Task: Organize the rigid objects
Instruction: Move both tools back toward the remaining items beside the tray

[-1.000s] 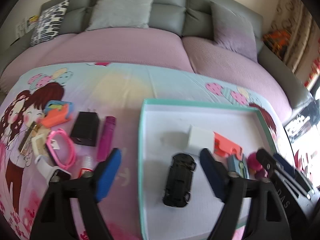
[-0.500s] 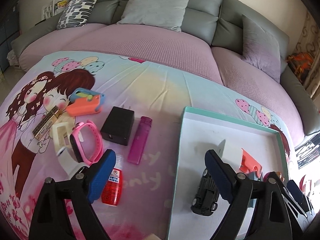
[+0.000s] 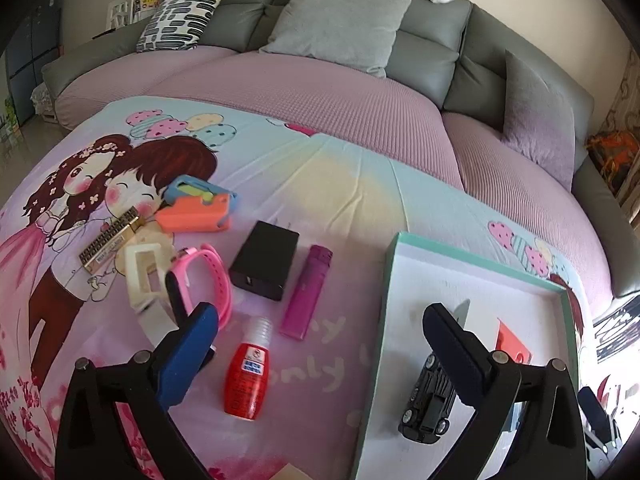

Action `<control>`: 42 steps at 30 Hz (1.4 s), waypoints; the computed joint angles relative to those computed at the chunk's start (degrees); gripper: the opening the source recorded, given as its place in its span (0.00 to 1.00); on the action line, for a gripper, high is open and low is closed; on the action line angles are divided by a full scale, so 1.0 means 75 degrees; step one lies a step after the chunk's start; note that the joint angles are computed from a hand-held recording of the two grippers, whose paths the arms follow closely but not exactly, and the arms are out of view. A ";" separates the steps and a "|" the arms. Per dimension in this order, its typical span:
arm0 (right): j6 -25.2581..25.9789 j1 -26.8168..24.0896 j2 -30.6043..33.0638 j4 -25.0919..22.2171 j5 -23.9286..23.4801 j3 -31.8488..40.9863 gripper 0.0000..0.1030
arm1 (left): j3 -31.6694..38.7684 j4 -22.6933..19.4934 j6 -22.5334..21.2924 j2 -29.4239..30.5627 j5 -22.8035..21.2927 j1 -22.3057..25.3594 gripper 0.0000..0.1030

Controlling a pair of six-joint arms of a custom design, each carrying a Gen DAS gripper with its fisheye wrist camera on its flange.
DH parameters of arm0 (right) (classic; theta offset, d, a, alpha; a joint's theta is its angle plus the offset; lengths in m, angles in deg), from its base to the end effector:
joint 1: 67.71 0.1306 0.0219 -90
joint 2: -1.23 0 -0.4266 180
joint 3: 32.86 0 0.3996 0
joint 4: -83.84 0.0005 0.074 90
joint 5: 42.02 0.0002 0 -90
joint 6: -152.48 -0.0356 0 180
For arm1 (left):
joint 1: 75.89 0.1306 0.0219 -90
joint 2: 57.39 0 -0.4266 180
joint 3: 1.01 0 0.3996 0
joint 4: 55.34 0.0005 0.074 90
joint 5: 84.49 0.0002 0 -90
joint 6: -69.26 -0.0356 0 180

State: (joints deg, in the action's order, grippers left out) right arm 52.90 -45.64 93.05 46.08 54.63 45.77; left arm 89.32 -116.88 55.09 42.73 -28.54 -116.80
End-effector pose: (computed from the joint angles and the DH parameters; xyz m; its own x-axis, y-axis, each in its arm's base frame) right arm 0.4588 0.1810 0.3807 -0.7605 -0.1300 -0.6362 -0.1816 0.9832 0.0162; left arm 0.4084 -0.3282 0.3845 -0.5700 -0.5690 -0.5927 -0.5945 0.7836 -0.1805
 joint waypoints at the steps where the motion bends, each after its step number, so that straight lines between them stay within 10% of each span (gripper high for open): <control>1: 0.0009 0.0026 -0.0002 0.0016 0.0000 0.0001 1.00 | -0.0023 -0.0030 0.0031 -0.0038 -0.0034 0.0009 0.99; 26: 0.0156 0.1802 0.0419 0.0395 -0.0939 0.0168 1.00 | -0.1756 -0.1069 0.1060 -0.1921 -0.0567 0.0574 0.99; 42: 0.0439 0.2513 0.0755 0.0171 -0.0974 0.0264 1.00 | -0.2693 -0.1070 0.0840 -0.2438 0.0640 0.1094 0.99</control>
State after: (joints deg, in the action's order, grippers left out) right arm 56.19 -26.79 98.71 47.36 47.32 47.75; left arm 69.12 -124.90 61.39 24.44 -23.74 -108.60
